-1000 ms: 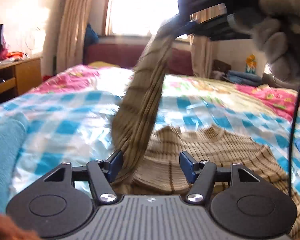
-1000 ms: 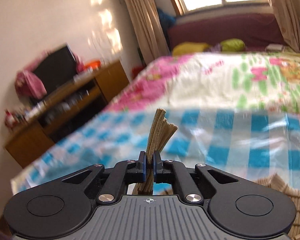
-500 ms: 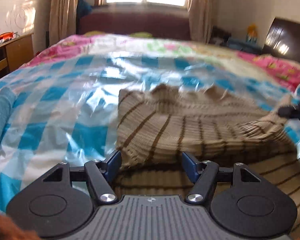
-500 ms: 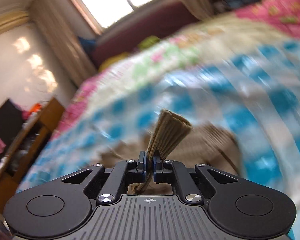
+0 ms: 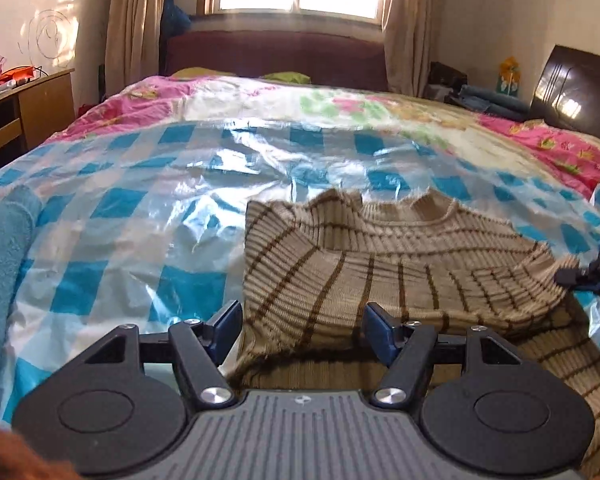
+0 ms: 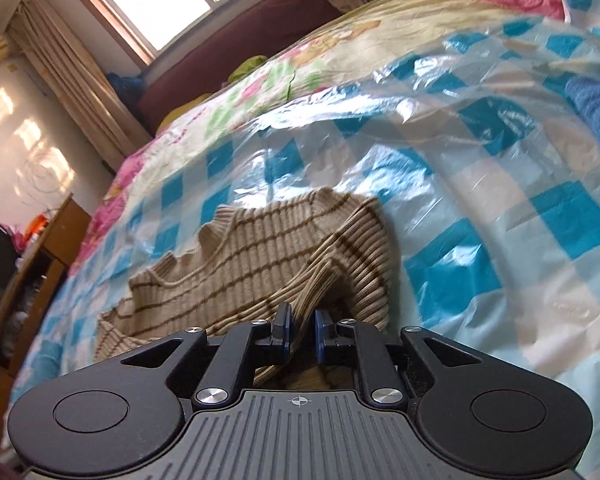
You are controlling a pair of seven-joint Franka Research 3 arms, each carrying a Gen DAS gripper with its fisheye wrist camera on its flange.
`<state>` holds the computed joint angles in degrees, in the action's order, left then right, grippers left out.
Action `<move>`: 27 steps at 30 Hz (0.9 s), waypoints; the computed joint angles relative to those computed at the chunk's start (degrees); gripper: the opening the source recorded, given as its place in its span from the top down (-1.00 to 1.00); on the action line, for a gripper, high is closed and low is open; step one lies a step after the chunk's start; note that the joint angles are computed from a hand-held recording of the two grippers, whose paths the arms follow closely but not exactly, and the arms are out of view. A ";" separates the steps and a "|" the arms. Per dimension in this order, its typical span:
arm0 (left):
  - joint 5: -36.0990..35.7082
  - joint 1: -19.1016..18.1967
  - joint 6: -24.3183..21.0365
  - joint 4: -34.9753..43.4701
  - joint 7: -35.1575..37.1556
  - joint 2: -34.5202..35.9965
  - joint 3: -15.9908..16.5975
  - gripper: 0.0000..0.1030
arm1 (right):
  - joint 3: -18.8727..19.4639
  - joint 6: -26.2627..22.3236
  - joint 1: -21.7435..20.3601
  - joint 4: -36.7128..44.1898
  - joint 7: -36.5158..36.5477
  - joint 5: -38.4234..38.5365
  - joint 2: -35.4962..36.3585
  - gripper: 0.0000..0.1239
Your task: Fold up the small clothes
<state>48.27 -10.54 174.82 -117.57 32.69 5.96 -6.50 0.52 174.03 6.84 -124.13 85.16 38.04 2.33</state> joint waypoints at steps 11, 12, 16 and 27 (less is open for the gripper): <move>2.31 -0.84 -10.71 9.74 -2.31 8.74 1.88 -0.42 | -1.00 -1.62 -0.11 0.51 7.23 -12.27 1.50 0.77; 3.87 -1.63 -11.15 9.84 -3.35 8.65 2.68 -0.42 | -1.23 -1.91 0.01 1.08 7.87 -13.73 2.07 0.77; 4.89 -1.80 -11.85 9.20 -5.76 7.90 3.06 -0.42 | -1.32 -1.04 0.21 2.42 8.46 -16.22 3.36 0.78; 12.63 -2.16 -10.01 14.46 -10.96 8.60 2.91 -0.39 | -1.28 -0.22 -0.30 -0.65 5.16 -15.46 -0.65 0.74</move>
